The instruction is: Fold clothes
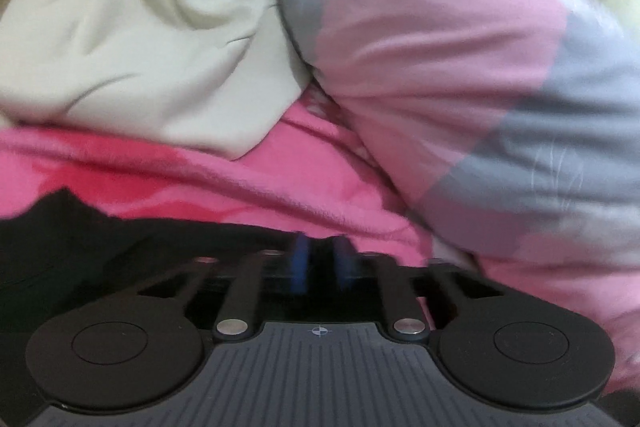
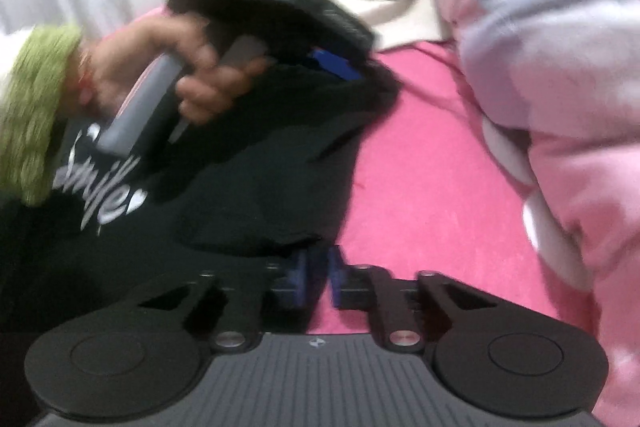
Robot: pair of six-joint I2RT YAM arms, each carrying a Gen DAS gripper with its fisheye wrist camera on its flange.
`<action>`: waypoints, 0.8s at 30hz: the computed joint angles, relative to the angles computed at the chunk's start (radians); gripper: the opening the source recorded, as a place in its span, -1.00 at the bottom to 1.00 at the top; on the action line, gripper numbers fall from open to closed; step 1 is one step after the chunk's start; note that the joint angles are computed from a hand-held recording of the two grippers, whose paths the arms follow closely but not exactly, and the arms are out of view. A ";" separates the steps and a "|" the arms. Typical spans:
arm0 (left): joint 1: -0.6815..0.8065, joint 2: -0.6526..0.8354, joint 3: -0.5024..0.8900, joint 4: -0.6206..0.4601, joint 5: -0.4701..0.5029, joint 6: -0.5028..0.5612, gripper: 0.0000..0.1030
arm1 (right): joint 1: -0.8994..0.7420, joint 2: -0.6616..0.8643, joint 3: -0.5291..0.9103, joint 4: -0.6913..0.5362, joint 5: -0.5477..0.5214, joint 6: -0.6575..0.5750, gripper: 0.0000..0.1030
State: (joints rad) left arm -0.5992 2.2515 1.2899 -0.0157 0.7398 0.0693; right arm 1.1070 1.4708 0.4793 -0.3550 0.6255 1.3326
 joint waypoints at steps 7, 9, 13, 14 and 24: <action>0.072 0.048 -0.004 0.103 0.083 -0.178 -1.00 | 0.092 0.014 0.002 -0.069 0.062 0.254 -0.91; 0.069 0.056 0.002 0.113 0.045 -0.217 -1.00 | 0.077 0.024 -0.003 -0.053 0.057 0.258 -0.91; 0.090 0.068 0.042 0.069 0.061 -0.292 -0.81 | 0.061 0.055 0.007 -0.051 0.048 0.252 -0.91; 0.100 0.061 0.042 0.060 0.070 -0.300 -0.71 | 0.062 0.062 0.014 -0.059 0.048 0.251 -0.90; 0.176 -0.036 0.091 -0.399 0.032 0.300 -0.38 | 0.098 0.100 0.061 -0.131 0.067 0.247 -0.85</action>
